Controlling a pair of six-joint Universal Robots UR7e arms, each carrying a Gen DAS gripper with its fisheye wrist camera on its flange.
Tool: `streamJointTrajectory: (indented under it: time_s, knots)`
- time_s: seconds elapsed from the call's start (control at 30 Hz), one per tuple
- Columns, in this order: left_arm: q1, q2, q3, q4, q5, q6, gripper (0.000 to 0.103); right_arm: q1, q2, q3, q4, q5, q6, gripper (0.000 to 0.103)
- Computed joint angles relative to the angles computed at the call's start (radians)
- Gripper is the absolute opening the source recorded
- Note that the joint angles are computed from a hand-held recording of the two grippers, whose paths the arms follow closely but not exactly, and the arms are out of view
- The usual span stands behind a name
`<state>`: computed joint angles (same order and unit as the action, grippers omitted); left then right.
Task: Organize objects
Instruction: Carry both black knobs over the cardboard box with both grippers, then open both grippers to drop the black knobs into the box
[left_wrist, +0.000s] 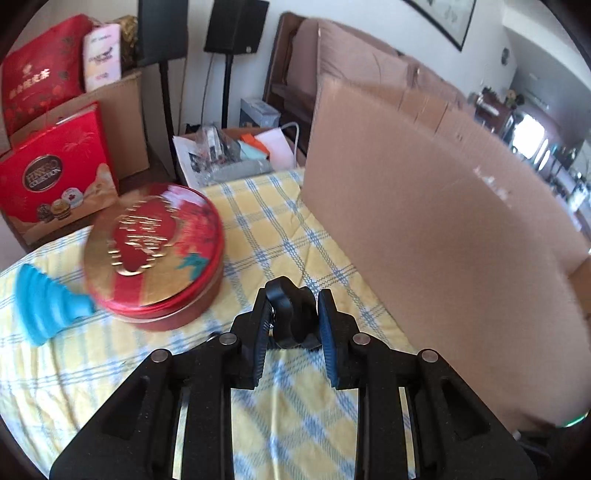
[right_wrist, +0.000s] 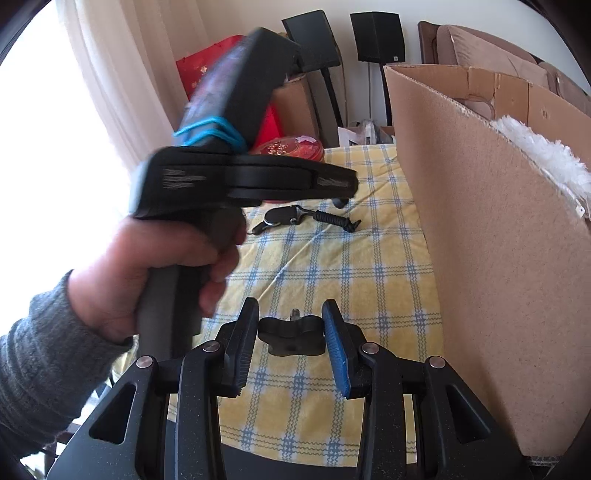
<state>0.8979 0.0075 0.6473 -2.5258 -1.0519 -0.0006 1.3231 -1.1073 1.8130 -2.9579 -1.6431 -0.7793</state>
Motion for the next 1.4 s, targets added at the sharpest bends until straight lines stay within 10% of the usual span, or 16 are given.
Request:
streamJointTrajectory:
  time_s: [0.67,1.4]
  knots:
    - [-0.066,-0.351,0.544,-0.288,-0.026,-0.058,0.023,0.039,-0.087,0.029,-0.01,0.076,-0.012,0.036]
    - [-0.15,-0.289,0.421,-0.241,-0.174,-0.028,0.023,0.017,-0.223,-0.02,-0.026,0.121,0.05,0.036]
